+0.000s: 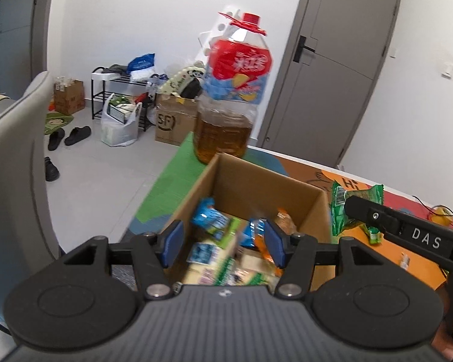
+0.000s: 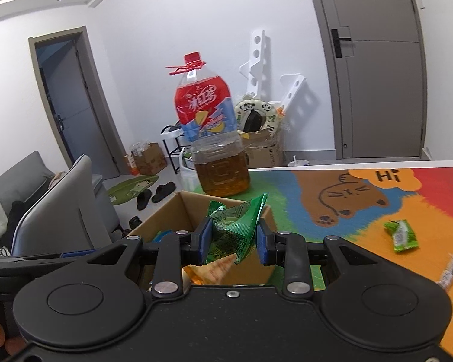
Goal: Organize snacks
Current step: 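Open both tools to release the green snacks into the box, then move both open tools back toward the remaining red-wrapped snacks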
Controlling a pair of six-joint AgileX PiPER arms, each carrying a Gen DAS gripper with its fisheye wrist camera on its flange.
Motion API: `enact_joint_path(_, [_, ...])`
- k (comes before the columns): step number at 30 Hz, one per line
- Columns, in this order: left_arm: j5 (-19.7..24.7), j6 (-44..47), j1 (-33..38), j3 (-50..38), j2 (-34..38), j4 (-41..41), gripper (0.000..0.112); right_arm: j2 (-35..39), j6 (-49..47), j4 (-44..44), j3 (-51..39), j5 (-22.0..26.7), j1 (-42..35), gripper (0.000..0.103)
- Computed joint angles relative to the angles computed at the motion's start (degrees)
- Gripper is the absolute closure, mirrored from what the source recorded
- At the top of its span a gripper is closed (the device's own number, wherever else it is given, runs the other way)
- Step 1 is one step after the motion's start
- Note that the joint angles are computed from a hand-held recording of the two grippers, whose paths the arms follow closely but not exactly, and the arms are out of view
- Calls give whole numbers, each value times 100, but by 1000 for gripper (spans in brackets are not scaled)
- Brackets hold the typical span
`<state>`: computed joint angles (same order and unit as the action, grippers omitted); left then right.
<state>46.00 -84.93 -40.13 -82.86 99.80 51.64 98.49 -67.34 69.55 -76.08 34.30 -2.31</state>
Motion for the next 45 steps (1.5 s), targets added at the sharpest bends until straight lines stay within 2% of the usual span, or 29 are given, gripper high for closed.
enact_joint_path(6, [-114, 45, 281, 176, -153, -40, 55, 259, 465, -373, -394, -117, 367, 72])
enact_joint_path(10, [-198, 23, 437, 278, -223, -34, 49, 451, 777, -583, -671, -131, 543, 72])
enact_joint_path(12, [-254, -49, 514, 339, -258, -4, 46, 534, 590, -330, -761, -22, 558, 71])
enact_joint_path(13, [-271, -116, 546, 379, -273, 35, 43, 584, 465, -136, -804, 32, 562, 69])
enact_joint_path(14, [-262, -201, 546, 424, -295, 79, 42, 625, 392, 2, -833, 57, 565, 61])
enact_joint_path(16, [-285, -342, 564, 520, -343, 121, 41, 645, 449, -1, -857, 28, 576, 52])
enact_joint_path(18, [-306, -372, 571, 560, -360, 106, 40, 620, 473, -32, -820, 67, 535, 52])
enact_joint_path(28, [-238, -438, 215, 499, -259, 169, 30, 165, 389, -298, -225, 324, -43, 48])
enact_joint_path(30, [-230, -407, 122, 456, -229, 180, 29, 107, 463, -415, -163, 324, -134, 47])
enact_joint_path(34, [-188, -353, -75, 297, -125, 176, 28, -86, 383, -415, 100, 329, -446, 36])
enact_joint_path(45, [-83, -218, -668, -455, 438, 101, 27, -383, 27, -405, 536, 664, -1503, 30])
